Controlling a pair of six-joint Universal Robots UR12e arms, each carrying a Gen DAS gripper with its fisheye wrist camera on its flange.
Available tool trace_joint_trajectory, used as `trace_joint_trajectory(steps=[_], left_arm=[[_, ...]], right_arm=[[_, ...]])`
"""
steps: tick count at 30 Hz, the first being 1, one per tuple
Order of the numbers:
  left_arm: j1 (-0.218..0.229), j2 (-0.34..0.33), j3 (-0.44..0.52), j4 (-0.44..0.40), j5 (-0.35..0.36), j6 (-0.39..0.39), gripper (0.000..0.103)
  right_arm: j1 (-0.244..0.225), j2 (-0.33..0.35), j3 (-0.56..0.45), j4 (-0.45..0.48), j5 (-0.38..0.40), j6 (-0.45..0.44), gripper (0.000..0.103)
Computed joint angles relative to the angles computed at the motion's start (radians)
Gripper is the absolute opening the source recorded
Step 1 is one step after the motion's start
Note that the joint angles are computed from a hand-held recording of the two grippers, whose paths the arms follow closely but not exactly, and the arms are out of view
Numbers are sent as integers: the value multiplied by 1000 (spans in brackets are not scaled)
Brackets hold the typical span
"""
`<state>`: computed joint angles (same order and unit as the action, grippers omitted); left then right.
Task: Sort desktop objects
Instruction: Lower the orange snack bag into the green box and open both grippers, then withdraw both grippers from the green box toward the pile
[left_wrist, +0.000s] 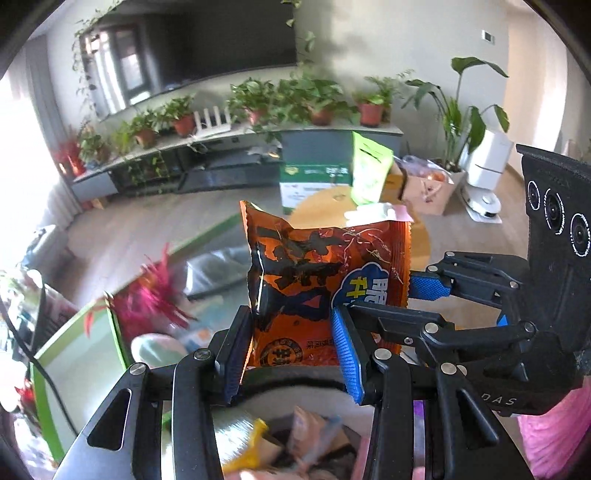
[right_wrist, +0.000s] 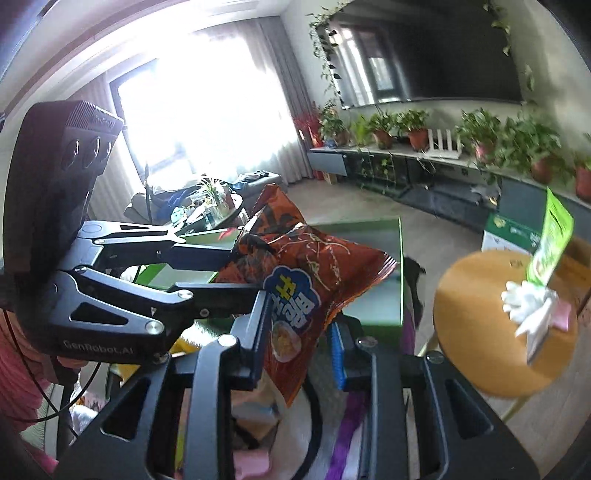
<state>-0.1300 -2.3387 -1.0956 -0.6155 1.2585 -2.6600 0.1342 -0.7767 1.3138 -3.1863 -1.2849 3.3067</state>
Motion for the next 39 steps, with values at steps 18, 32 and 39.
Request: trace_joint_trajectory(steps=[18, 32, 39], left_arm=[[9, -185, 306, -334, 7, -147, 43], [2, -168, 280, -285, 42, -135, 51], [5, -129, 229, -230, 23, -135, 51]], right_arm=[[-39, 151, -257, 159, 101, -66, 30], [-22, 152, -255, 208, -95, 22, 43], [-13, 118, -219, 157, -101, 26, 48]])
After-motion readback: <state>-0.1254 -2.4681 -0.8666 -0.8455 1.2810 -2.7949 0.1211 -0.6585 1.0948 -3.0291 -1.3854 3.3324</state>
